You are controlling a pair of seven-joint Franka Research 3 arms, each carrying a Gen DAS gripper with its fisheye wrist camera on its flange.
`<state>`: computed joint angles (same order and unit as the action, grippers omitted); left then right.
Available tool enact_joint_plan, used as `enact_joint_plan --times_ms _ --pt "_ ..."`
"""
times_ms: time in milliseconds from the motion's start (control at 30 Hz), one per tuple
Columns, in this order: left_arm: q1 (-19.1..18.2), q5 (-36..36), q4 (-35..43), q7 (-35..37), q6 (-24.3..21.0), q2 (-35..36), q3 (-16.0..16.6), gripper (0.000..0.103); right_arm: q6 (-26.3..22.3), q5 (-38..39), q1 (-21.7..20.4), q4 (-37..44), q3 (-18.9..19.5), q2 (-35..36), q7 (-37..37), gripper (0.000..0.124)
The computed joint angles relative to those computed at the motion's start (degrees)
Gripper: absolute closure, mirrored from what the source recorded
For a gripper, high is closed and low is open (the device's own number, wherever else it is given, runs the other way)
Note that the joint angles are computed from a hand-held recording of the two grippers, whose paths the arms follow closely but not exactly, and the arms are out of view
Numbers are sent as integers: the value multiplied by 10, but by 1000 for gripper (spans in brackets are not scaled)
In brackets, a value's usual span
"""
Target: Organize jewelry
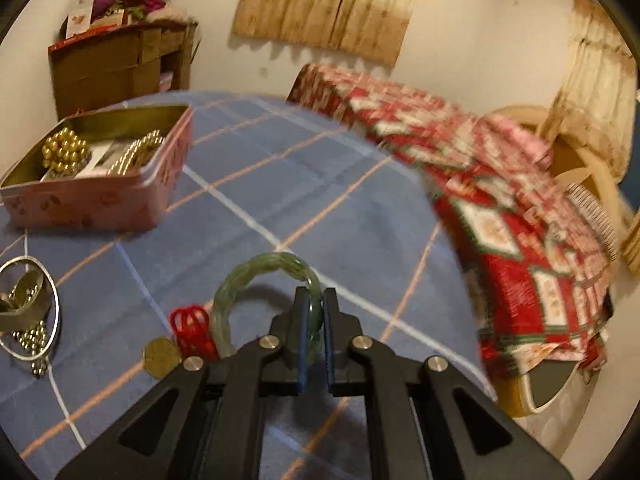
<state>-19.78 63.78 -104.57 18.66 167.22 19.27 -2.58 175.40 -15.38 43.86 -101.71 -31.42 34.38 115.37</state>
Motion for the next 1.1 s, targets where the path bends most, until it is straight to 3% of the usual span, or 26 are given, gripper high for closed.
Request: enact_joint_plan --times_ms 33,100,133,267,333,433,467,533,600,633,700,733,767,833,900,967,1100 --pt "0 1 0 1 1 0 0 94 12 12 -26 -5 29 -8 -11 114" --pt "0 -2 0 5 1 0 -2 94 22 27 -37 -15 43 -19 -23 104" --pt "-1 -1 0 3 1 0 -1 94 25 34 -47 -20 56 -26 -35 94" --pt "-3 3 0 -4 1 0 0 94 83 63 -52 -67 80 -61 -65 93" --pt "-2 1 0 -3 3 0 0 94 111 71 -97 -90 144 -83 -98 93" --pt "-2 1 -2 -3 5 0 0 94 89 77 -172 -82 246 -87 -151 93" --pt "-2 1 -2 -4 4 0 0 94 81 83 -183 -80 262 -87 -164 93" --pt "0 -2 -5 -3 6 -1 1 94 69 93 -166 -73 250 -78 -179 93" --pt "1 -4 -6 -2 7 0 0 94 50 79 -103 -60 180 -62 -155 94" --pt "1 -6 -5 -2 8 1 0 94 40 74 -92 -53 165 -54 -144 96" --pt "1 -8 -6 0 10 1 0 94 35 116 -101 -52 174 -52 -179 99" --pt "2 -9 -7 1 11 1 1 94 33 117 -88 -50 158 -48 -175 103" --pt "1 -10 -7 2 12 1 1 94 33 120 -86 -51 155 -49 -178 112" --pt "0 -9 -8 1 13 -1 3 94 31 129 -94 -49 163 -49 -188 118" --pt "-2 0 -9 -8 13 -5 7 94 48 138 -101 -62 172 -58 -196 120" --pt "-4 14 -9 -20 12 -11 9 94 72 142 -77 -74 149 -66 -200 121" --pt "1 32 -6 -32 10 -17 6 94 112 164 -62 -91 142 -88 -227 121"
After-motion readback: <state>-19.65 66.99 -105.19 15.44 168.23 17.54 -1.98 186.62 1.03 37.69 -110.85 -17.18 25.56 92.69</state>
